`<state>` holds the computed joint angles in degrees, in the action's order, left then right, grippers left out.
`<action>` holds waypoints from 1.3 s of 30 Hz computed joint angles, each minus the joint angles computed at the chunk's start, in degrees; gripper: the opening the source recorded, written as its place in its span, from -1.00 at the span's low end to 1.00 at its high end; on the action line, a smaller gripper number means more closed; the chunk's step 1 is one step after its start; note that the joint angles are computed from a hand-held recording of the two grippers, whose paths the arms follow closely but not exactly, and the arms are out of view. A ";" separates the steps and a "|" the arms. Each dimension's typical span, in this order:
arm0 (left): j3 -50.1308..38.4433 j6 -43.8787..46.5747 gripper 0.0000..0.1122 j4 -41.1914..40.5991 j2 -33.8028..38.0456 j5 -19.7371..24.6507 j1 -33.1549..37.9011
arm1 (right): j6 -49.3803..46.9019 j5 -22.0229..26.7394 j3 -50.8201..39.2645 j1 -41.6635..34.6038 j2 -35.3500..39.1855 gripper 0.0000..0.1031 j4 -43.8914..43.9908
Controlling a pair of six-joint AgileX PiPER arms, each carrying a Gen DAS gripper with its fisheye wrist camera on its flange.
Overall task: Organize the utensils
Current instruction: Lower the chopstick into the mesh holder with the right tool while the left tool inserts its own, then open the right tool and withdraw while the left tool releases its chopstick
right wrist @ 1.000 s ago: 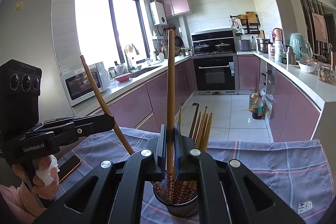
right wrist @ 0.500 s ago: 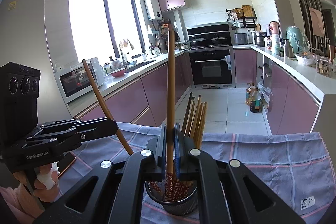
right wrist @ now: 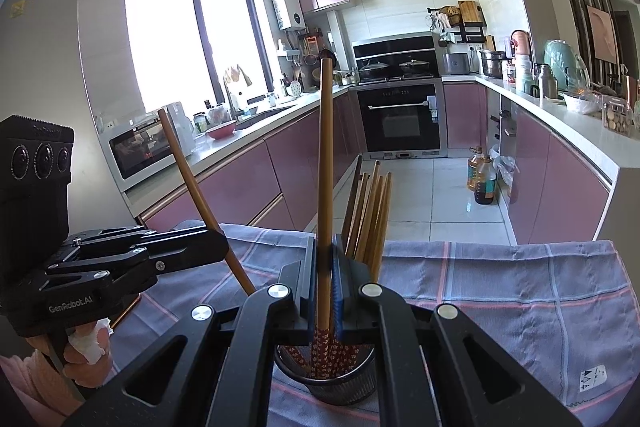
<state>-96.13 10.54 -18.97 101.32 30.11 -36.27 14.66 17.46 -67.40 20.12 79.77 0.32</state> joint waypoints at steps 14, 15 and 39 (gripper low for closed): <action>-1.83 -1.37 -0.86 2.10 1.63 2.05 -0.36 | -1.14 -0.07 0.60 -0.22 1.19 -0.89 1.66; -2.04 -1.67 -0.86 2.38 1.73 2.34 -0.50 | -1.59 0.03 0.42 -0.32 1.42 -0.89 2.12; -14.72 -4.18 -0.85 5.10 14.04 9.64 0.21 | -8.73 0.53 0.62 -2.60 5.14 -0.84 11.97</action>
<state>-110.86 6.36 -13.88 115.36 39.74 -36.07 5.94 17.99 -66.77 17.51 84.91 12.29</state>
